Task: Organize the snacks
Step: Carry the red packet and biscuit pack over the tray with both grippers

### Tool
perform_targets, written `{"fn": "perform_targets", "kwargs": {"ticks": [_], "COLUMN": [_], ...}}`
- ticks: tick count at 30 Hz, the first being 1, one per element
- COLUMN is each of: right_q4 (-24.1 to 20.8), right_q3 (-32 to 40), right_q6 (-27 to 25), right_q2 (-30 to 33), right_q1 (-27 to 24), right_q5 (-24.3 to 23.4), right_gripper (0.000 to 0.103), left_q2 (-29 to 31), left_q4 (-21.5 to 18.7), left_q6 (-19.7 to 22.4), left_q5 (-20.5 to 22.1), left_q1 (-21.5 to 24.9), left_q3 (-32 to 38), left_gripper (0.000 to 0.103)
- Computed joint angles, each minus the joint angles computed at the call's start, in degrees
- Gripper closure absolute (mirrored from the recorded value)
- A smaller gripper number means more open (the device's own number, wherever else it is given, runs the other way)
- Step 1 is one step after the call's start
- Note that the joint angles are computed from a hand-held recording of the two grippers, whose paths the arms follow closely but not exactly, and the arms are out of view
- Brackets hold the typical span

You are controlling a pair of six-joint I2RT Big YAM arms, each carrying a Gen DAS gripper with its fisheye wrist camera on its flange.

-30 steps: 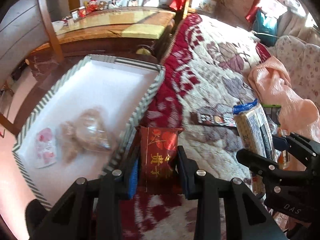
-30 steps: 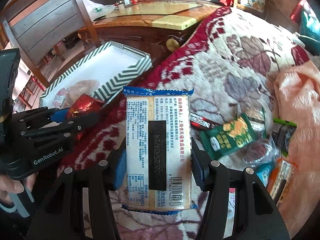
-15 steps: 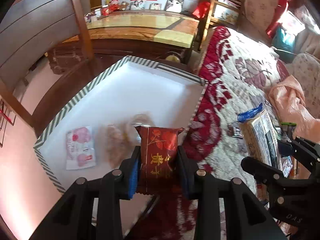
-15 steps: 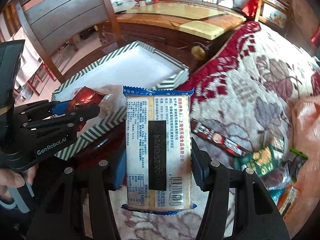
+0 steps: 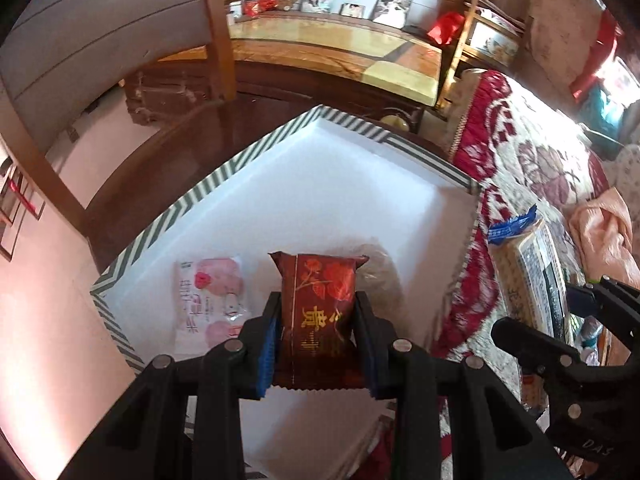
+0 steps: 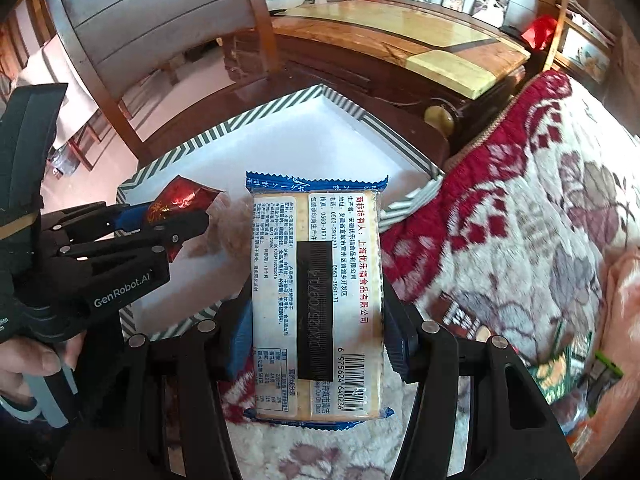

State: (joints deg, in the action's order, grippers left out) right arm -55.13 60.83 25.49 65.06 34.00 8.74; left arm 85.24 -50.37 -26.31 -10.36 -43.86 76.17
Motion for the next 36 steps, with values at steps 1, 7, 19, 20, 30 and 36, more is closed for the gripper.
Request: {"fn": "perform_targets", "kwargs": {"ticks": [1,7,19,20,30,36], "right_q4": [0.23,1.19,2.55,2.75,2.83,5.13], "right_q3": [0.31,3.71,10.89,11.29,15.01,13.87], "right_q6": [-0.29,-2.46,-6.52,-6.71,-7.72,-4.41], "right_q2": [0.56,5.3,15.68,16.4,23.45,23.54], "right_q1": [-0.12,-1.43,-4.86,-5.18,-7.29,-8.08], "right_q5": [-0.25,-2.53,-6.36,-6.74,-9.03,-10.72], "right_gripper": [0.049,0.049,0.049,0.049,0.049,0.045], "left_q2": [0.1,1.28,4.14,4.38,6.19,6.41], "left_q4": [-0.03,-0.07,0.21,0.25,0.0,-0.23], "left_q6": [-0.16,-0.9,-1.18,-1.22,-1.76,-2.44], "left_q5": [0.03,0.29,-0.44,-0.45,-1.51,-3.1], "left_q1": [0.31,1.66,2.76,2.91,3.67,3.59], "left_q3": [0.04,0.71,2.17,2.35,2.95,3.01], "left_gripper": [0.067,0.066,0.067,0.067,0.066,0.05]}}
